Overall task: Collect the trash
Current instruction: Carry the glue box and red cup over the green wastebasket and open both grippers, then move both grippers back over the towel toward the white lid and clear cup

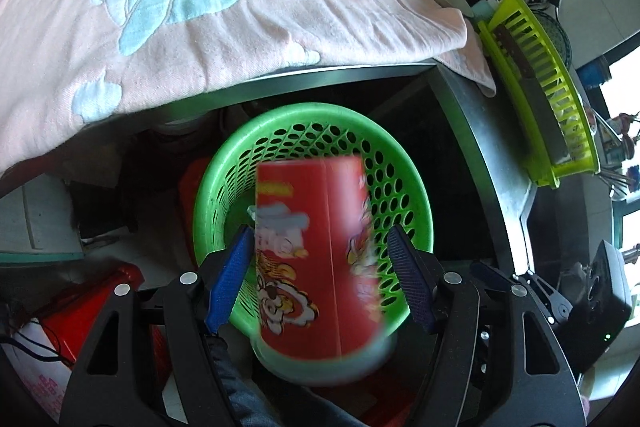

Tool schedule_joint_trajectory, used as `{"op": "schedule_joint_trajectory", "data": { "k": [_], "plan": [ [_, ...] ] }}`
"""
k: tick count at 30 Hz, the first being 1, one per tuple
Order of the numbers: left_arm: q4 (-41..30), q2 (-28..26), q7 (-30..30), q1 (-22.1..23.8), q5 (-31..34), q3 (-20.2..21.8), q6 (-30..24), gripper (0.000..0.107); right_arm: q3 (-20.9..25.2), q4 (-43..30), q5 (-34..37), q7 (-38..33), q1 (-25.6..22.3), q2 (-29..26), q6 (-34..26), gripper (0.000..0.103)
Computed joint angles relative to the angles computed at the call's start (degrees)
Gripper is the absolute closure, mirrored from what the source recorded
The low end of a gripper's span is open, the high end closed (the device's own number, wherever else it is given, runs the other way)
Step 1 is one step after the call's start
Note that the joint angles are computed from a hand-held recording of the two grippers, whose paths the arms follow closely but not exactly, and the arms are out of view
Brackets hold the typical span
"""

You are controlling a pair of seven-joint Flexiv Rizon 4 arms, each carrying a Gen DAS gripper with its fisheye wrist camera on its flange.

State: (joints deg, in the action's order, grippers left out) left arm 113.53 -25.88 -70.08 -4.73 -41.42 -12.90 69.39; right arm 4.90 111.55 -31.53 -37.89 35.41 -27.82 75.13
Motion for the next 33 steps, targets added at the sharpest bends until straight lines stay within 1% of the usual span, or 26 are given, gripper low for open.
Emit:
{"op": "schedule_joint_trajectory", "data": {
  "k": [6, 11, 15, 19, 20, 22, 27, 33],
  "plan": [
    [0.27, -0.02, 0.3, 0.08, -0.17, -0.13, 0.29, 0.037, -0.18, 0.03, -0.2, 0.09, 0.21, 0.26, 0.16, 0.047],
    [0.97, 1.2, 1.51, 0.81, -1.14, -0.27, 1.17, 0.038, 0.47, -1.24, 0.08, -1.23, -0.23, 0.08, -0.63, 0.047],
    [0.74, 2.52, 1.55, 0.88, 0.17, 1.25, 2.04, 0.037, 1.37, -3.62, 1.02, -3.42, -0.81, -0.72, -1.48, 0.047],
    [-0.51, 3.28, 0.4, 1.37, 2.14, 3.1, 1.71, 0.037, 2.34, -7.71, 2.57, -6.58, -1.26, -2.34, -2.71, 0.046],
    [-0.86, 3.39, 0.18, 1.65, 2.53, 3.45, 1.61, 0.037, 2.43, -8.92, 2.85, -7.35, -1.22, -2.85, -3.12, 0.041],
    [-1.74, 3.53, -0.31, 2.22, 3.51, 4.28, 1.34, 0.037, 2.29, -11.24, 3.13, -8.55, -0.9, -3.87, -3.39, 0.037],
    [-5.28, 2.66, -2.23, 3.71, 6.77, 6.37, -0.02, 0.037, 2.42, -18.36, 4.26, -11.93, -0.11, -7.17, -5.42, 0.037],
    [-10.8, 0.06, -4.32, 5.97, 10.8, 8.28, -1.39, 0.038, 2.56, -29.49, 6.19, -16.64, 1.16, -12.71, -9.59, 0.037]
  ]
}}
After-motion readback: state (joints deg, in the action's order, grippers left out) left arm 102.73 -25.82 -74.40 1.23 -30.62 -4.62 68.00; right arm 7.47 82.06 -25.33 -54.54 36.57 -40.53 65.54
